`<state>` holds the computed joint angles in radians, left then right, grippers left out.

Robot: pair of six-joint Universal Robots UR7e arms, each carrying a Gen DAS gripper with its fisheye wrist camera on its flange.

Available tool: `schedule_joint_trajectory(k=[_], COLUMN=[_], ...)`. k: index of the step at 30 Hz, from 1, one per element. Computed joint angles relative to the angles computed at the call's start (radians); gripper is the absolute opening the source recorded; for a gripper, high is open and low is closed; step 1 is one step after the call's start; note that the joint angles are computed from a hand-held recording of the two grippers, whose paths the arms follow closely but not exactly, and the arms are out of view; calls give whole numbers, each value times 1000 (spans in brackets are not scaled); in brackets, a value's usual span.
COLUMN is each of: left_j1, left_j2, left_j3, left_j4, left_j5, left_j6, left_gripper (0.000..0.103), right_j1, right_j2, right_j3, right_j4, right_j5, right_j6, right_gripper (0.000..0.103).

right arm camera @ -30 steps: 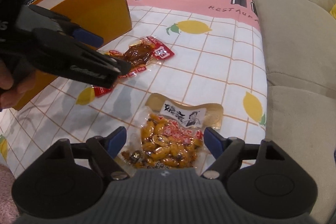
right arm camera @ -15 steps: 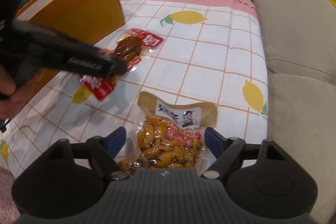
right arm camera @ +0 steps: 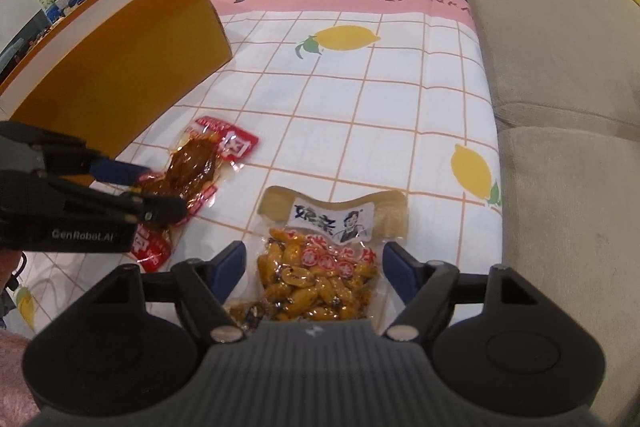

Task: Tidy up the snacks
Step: 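Lower both tools onto the red meat packet and the clear bean bag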

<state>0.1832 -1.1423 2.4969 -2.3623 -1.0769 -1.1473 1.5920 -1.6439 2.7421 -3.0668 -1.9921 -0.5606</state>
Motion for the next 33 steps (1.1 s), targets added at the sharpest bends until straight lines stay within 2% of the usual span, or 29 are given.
schedule_joint_trajectory(k=[2,3,10,16,20,21,23,25,26,27,29,32,33], left_j1=[-10,-12,-17,-16,-20,-20,-17,-16,-16,-16,-19,-27,-29], left_j2=[5,13,90,100,99,99,101,101,100,98,98,108,109], left_j3=[3,0,-36,-32,-30,-31,-37,-37,-37,-35,-35,-40,-37], left_j4=[2,2,9,-19,-19,-18,-10,-13,-15,-22,-28,-23,-30], left_j5=[11,17,50,56,55,55,53,51,49,46,44,48,49], left_j6=[-9,-15,-40,-49,-51,-53,-58,-58,-56,-52,-44,-49,-54], left_gripper=[73,76,87,88,88,88,88,85,81,78,70,69,69], right_j1=[0,-2,-14,8,46,47,27,-6,-6,5,27,66,74], right_j2=[-29,-43,-50,-13,-34,-49,-80,-95,-88,-75,-43,20,36], right_j3=[-1,1,6,15,4,1,-7,-11,-9,-5,-3,12,16], right_j4=[39,50,56,0,18,41,106,150,144,121,90,5,-21], right_j5=[-2,-2,-8,-31,-89,-98,-100,-74,-76,-82,-91,-119,-122], right_j6=[31,41,78,91,202,239,324,368,376,369,358,317,299], right_gripper=[78,78,81,83,83,86,87,83,82,77,75,72,68])
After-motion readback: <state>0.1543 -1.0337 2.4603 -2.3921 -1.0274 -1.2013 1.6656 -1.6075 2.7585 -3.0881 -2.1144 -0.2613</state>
